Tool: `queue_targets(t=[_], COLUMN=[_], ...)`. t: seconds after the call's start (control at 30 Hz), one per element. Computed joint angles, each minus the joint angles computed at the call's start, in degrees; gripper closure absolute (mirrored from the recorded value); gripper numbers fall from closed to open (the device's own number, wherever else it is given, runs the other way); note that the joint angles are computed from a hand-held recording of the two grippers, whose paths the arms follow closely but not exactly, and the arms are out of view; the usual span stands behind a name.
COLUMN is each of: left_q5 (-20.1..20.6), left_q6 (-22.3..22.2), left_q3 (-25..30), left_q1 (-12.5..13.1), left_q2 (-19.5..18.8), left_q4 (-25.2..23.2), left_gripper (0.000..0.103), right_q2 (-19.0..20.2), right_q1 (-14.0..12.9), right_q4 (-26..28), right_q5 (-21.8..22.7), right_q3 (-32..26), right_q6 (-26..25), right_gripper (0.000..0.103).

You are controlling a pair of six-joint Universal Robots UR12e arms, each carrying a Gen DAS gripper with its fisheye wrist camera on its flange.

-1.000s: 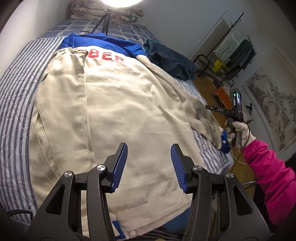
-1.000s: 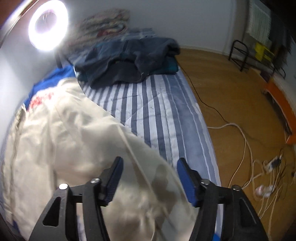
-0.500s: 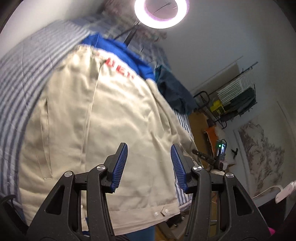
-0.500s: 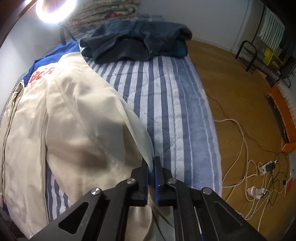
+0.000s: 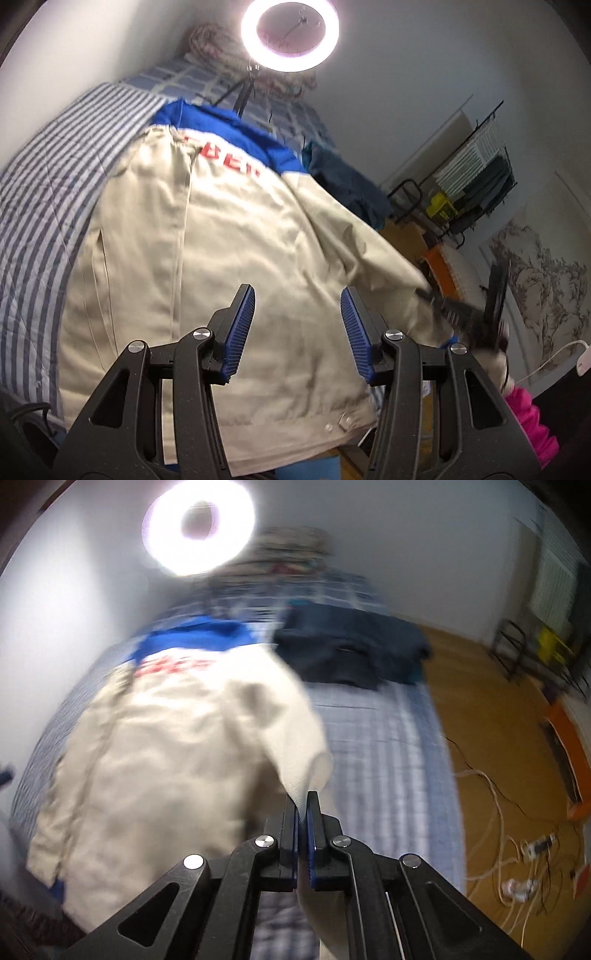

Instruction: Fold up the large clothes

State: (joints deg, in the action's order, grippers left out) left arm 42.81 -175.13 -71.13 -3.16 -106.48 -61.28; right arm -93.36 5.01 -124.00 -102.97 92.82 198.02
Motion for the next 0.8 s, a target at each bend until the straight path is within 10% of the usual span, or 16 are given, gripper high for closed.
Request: queue_targets(t=[0.33, 0.5, 0.8], left_q5=[1.63, 2.50, 0.21], left_q6=[-5.51, -5.41, 3.15], left_q3=[0.36, 0.78, 1.39], left_q1=[1.09, 1.17, -0.89], left_q2=[-0.58, -1.04, -1.42], left_q4=[5.20, 2.50, -11.96], left_gripper=[0.054, 0.054, 0.053], right_q2=[9.02, 7.74, -3.97], right_q1=[11.91, 10.40, 7.27], right_q4=[3.96, 1.69, -4.73], right_q5=[3.06, 15.07, 9.93], right_q3=[-5.01, -3.00, 6.19], right_q6=[-9.05, -6.76, 5.55], right_gripper=[0.101, 0.074, 0.051])
